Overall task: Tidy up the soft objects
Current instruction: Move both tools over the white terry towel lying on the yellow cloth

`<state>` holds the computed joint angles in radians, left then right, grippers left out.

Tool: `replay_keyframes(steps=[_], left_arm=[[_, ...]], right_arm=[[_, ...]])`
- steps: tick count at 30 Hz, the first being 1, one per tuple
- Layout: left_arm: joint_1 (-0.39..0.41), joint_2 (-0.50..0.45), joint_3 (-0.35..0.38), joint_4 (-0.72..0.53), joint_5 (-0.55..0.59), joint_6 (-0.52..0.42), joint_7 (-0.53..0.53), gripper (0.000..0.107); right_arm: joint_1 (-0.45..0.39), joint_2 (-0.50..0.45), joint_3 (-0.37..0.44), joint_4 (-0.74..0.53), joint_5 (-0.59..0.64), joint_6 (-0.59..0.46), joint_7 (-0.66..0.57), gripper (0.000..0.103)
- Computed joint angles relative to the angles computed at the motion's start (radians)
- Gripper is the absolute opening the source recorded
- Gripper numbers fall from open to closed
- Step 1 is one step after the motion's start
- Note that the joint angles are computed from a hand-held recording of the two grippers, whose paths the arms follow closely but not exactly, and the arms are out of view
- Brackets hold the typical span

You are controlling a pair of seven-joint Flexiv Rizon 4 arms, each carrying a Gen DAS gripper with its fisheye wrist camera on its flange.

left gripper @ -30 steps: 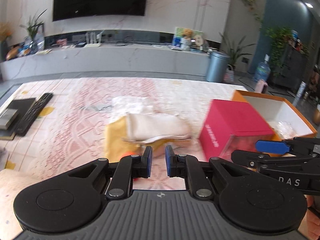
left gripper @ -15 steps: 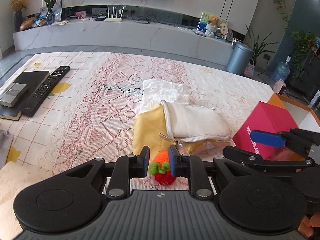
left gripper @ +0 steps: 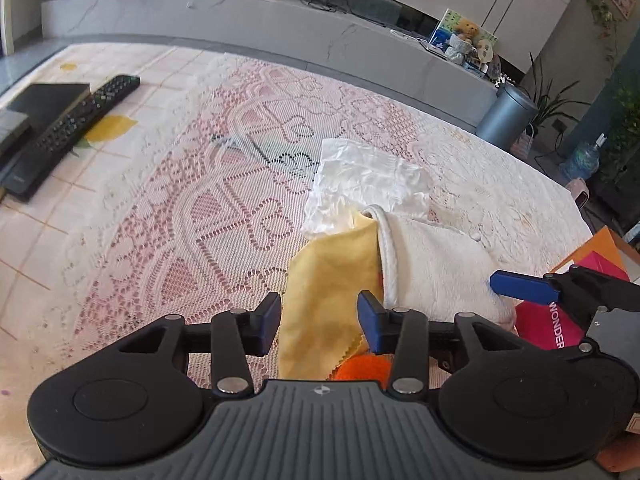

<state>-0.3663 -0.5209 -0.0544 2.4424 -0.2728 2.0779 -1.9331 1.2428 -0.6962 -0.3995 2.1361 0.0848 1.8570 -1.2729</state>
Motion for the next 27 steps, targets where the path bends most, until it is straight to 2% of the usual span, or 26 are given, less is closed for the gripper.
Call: replay_keyframes(steps=[3,5,6,8,9,10,11,14,18,19,21,22,23,25,27], left_arm=[[0.040,-0.016,-0.023,-0.006,0.027,-0.005,-0.022,0.049],[0.046,-0.023,-0.026,-0.011,0.034,-0.013,-0.029,0.045],[0.047,-0.023,-0.026,-0.013,0.037,-0.020,-0.028,0.044],[0.037,-0.022,-0.019,-0.016,0.036,-0.030,-0.024,0.043],[0.025,-0.021,-0.010,-0.018,0.028,-0.038,-0.018,0.042],[0.012,-0.019,-0.001,-0.019,0.019,-0.045,-0.013,0.041],[0.005,-0.019,0.003,-0.020,0.015,-0.047,-0.010,0.041],[-0.010,-0.019,0.013,-0.017,0.007,-0.038,-0.004,0.039],[-0.006,-0.022,0.007,-0.005,0.016,0.019,-0.010,0.038],[-0.007,-0.022,0.007,-0.004,0.015,0.024,-0.008,0.037],[-0.012,-0.022,0.008,-0.003,0.008,0.028,-0.002,0.034],[-0.014,-0.022,0.007,-0.002,0.006,0.033,-0.001,0.034],[-0.016,-0.021,0.008,0.000,0.002,0.038,0.000,0.034],[-0.018,-0.020,0.007,0.003,-0.004,0.041,0.001,0.034],[-0.014,-0.018,0.003,0.004,-0.008,0.031,0.002,0.034]], right_arm=[[-0.069,0.004,0.066,-0.020,-0.017,0.008,0.004,0.077],[-0.120,0.016,0.118,-0.029,-0.035,0.003,0.004,0.058],[-0.153,0.022,0.151,-0.036,-0.045,-0.004,0.010,0.052],[-0.218,0.036,0.218,-0.044,-0.066,-0.019,0.029,0.025],[-0.239,0.040,0.238,-0.047,-0.077,-0.033,0.039,0.016],[-0.252,0.043,0.248,-0.049,-0.089,-0.050,0.049,0.002],[-0.250,0.042,0.243,-0.048,-0.096,-0.056,0.061,0.000],[-0.227,0.043,0.213,-0.032,-0.100,-0.035,0.084,0.000],[-0.171,0.070,0.154,-0.001,-0.081,-0.001,0.068,0.000],[-0.175,0.079,0.157,0.001,-0.086,-0.004,0.056,0.000],[-0.228,0.098,0.208,0.000,-0.127,-0.026,0.025,0.007],[-0.266,0.105,0.247,-0.003,-0.157,-0.042,0.009,0.019],[-0.281,0.109,0.262,-0.005,-0.178,-0.058,-0.003,0.049],[-0.260,0.108,0.243,-0.004,-0.208,-0.075,-0.024,0.077],[-0.262,0.101,0.246,-0.013,-0.248,-0.103,-0.047,0.078]])
